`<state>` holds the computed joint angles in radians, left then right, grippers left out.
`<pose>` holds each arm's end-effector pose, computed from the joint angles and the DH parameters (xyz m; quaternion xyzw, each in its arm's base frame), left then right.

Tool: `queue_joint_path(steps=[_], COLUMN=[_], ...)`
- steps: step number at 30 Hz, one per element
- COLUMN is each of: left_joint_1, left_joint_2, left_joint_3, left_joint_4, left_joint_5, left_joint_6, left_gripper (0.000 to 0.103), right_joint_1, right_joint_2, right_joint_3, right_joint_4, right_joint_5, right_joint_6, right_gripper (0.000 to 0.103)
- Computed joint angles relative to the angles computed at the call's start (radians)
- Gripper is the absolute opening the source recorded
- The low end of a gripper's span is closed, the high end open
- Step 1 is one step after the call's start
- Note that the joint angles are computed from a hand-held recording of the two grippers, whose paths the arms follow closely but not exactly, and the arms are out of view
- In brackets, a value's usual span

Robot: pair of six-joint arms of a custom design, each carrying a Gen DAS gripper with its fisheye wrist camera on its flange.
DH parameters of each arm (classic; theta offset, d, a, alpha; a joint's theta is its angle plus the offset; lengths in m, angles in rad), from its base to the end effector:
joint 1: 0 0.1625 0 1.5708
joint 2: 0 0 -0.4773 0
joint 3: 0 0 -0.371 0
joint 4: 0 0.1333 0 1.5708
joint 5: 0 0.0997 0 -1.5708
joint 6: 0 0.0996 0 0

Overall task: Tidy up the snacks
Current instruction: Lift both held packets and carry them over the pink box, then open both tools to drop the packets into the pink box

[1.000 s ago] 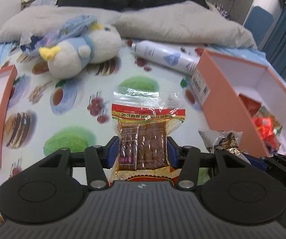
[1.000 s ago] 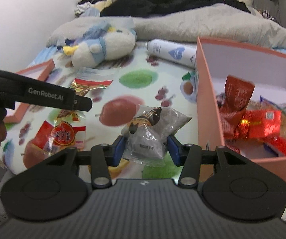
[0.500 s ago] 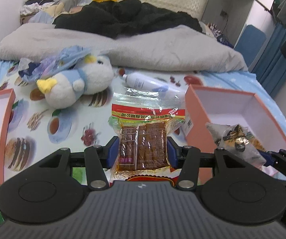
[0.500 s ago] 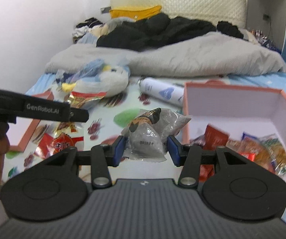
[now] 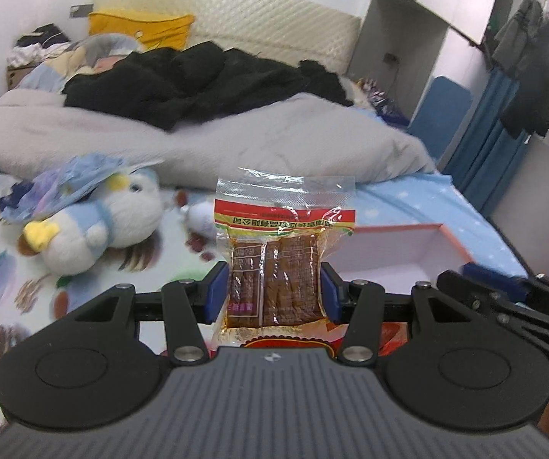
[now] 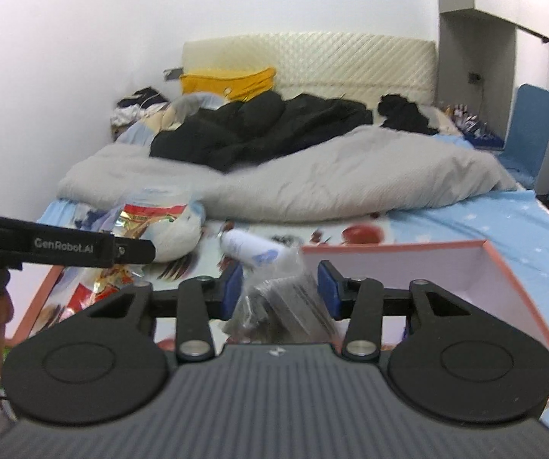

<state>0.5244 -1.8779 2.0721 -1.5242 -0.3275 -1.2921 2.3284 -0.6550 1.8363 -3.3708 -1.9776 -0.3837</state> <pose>-0.1534 -0.3517 0.4910 -0.0295 0.8095 -0.4940 0.3158 0.5174 -0.4104 0.0933 0.4522 -0.8183 0.3287 0.1336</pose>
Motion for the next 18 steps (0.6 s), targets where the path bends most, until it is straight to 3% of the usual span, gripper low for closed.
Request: queue_joint_path(steps=[5,9,18], left_joint_1=[0.04,0.077,0.165], left_joint_2=[0.068,0.129,0.288], left_joint_3=[0.037,0.055,0.07], left_joint_4=[-0.35,-0.563,-0.825], left_joint_5=[-0.004,-0.049,-0.172], left_joint_6=[0.259,0.416,0.607], left_gripper=[0.055,0.055,0.056], right_joint_1=[-0.017,-0.038,-0.095], right_joint_2=[-0.002,-0.011,-0.026], right_joint_3=[-0.005,0.01,0.063], right_joint_4=[-0.034,-0.051,-0.069], right_joint_5=[-0.02,-0.037,-0.098], right_joint_6=[-0.022,-0.022,0.023], right_gripper=[0.017,0.017,0.017])
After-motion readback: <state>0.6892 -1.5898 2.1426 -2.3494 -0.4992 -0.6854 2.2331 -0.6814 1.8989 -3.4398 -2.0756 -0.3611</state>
